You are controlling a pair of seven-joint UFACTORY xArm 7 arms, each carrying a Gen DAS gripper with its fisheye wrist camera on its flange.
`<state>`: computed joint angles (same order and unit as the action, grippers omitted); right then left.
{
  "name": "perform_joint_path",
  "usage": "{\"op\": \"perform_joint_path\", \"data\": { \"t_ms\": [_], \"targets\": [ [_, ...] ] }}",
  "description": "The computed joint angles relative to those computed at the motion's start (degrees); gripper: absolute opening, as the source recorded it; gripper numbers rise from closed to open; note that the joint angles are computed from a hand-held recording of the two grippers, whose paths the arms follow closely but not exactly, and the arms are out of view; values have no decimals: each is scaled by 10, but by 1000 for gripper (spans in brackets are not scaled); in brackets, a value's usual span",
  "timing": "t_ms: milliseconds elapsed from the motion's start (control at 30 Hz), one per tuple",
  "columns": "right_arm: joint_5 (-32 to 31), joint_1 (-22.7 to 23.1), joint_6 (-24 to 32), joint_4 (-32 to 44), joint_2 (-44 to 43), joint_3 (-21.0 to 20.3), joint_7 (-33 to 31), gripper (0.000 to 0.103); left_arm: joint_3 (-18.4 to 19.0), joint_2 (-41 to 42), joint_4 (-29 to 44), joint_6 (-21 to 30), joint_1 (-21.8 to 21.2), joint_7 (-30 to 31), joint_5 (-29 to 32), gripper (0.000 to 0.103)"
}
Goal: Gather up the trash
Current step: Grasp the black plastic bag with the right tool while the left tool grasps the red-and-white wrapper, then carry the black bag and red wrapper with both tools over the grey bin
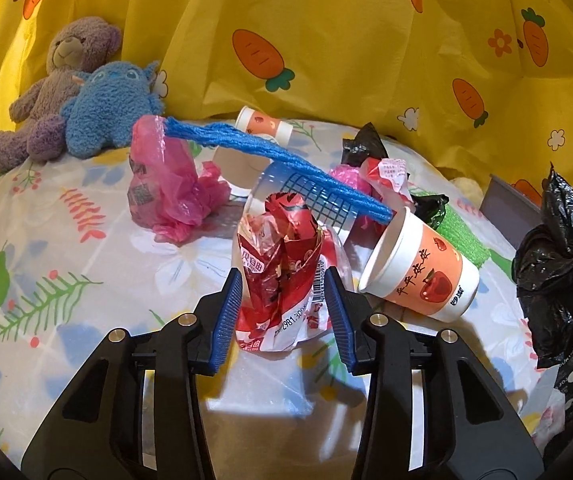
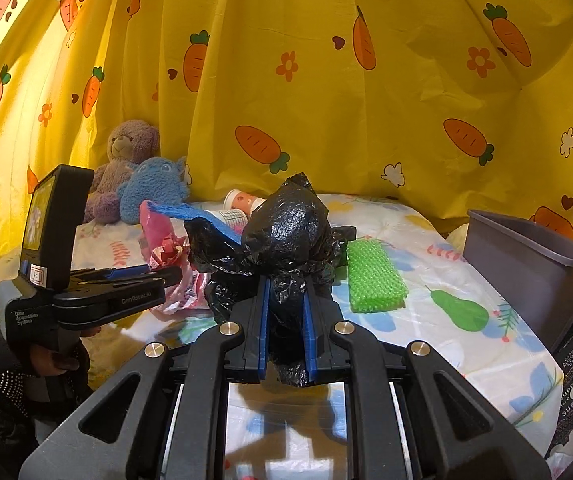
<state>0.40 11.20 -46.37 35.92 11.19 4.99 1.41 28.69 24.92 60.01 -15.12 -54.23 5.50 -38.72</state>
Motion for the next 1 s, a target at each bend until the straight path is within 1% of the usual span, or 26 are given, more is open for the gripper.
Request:
{"op": "perform_joint_path", "data": {
  "t_ms": [33, 67, 100, 133, 233, 400, 533, 633, 700, 800, 933, 1000],
  "targets": [
    [-2, -2, 0, 0, 0, -1, 2, 15, -10, 1, 3, 6, 12, -3, 5, 33],
    [-3, -3, 0, 0, 1, -1, 3, 15, -16, 2, 5, 10, 19, -9, 11, 30],
    [-6, -5, 0, 0, 1, -2, 6, 15, -44, -4, 0, 2, 48, -19, 30, 26],
    [-7, -6, 2, 1, 1, -2, 7, 15, -58, -7, -3, -3, 61, -23, 40, 23],
    [-12, -9, 6, 1, 0, -2, 12, 15, -54, -10, -11, -22, 52, -19, 32, 17],
    [-9, -12, 10, -4, -7, -3, 19, 15, -83, -49, -57, -88, 58, 13, -6, 15],
    [5, -9, 10, -9, -15, -4, 14, 15, -84, -83, -87, -144, 36, 76, -79, 15],
    [11, -9, 14, -12, -21, -4, 14, 16, -100, -106, -97, -169, 40, 103, -104, 15],
    [13, -10, 17, -15, -27, -4, 16, 16, -111, -112, -92, -178, 39, 131, -125, 15],
    [27, -7, 14, -21, -36, -5, 8, 16, -136, -118, -87, -181, 54, 142, -118, 15],
    [41, -8, 8, -29, -48, -6, 5, 16, -165, -111, -63, -177, 67, 174, -127, 15],
    [45, -10, 10, -28, -53, -8, 3, 16, -178, -105, -45, -175, 70, 200, -140, 15]
  ]
}}
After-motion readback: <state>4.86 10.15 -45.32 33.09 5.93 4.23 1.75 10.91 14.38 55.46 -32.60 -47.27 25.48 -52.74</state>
